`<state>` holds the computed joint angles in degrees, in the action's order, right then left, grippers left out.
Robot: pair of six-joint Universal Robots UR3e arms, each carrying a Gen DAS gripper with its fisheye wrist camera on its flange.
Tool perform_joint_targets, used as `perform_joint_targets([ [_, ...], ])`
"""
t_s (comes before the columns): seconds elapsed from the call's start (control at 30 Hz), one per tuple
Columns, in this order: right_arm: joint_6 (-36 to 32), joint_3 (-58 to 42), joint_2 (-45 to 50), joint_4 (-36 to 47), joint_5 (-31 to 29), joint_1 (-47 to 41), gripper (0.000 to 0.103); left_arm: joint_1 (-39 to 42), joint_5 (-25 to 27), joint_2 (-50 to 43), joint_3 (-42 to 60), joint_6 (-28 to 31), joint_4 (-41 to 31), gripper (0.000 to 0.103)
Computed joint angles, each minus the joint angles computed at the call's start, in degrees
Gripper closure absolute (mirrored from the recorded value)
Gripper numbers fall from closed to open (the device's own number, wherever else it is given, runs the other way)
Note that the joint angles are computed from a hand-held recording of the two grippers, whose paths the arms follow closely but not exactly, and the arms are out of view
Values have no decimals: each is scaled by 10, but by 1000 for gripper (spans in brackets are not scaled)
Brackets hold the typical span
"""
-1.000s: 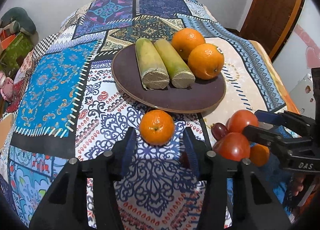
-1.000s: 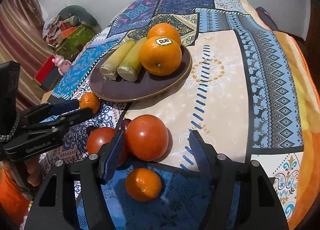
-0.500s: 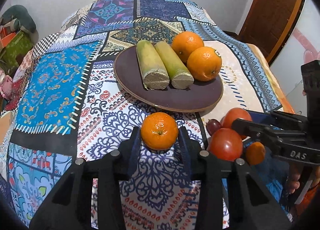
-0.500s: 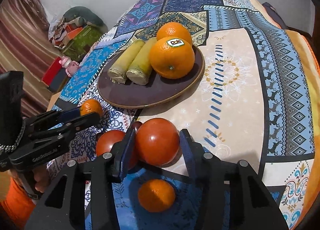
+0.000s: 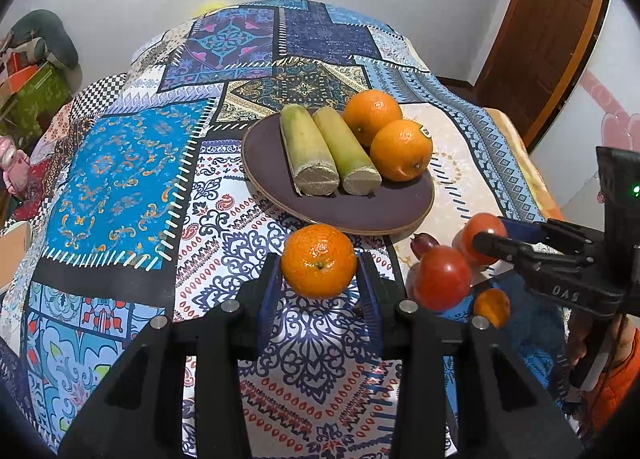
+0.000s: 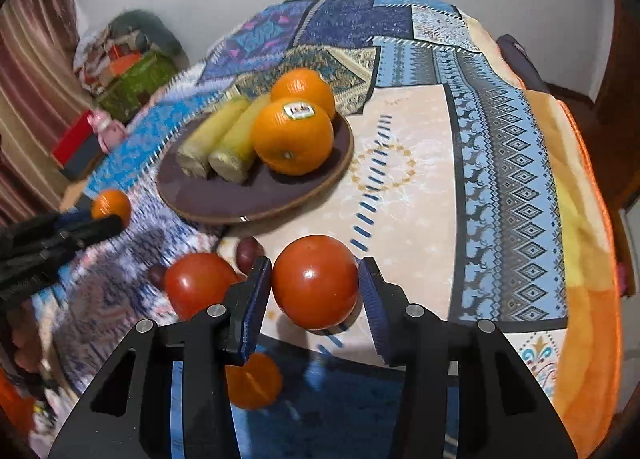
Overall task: Organize fruits
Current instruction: 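Lower the mandarin and tomato onto the plate with both tools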
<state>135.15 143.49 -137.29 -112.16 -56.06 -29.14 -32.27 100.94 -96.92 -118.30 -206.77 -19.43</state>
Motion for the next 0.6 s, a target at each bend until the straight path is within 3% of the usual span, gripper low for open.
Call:
perform_joint_targets([
  [0.07,-1,1,6,-3,-2,4,58,-2,2,-4,1,-1,1,65],
  [0.23,47,16,64,-97,-30,49,58,0,0,-9,2,0,5,65],
  [0.5,34,1,58,-75,-1,30,59,24,0,-5,1,13,12,65],
  [0.6,57,-14,83,-108,8,49,59,37,2,-4,7,23,15,65],
])
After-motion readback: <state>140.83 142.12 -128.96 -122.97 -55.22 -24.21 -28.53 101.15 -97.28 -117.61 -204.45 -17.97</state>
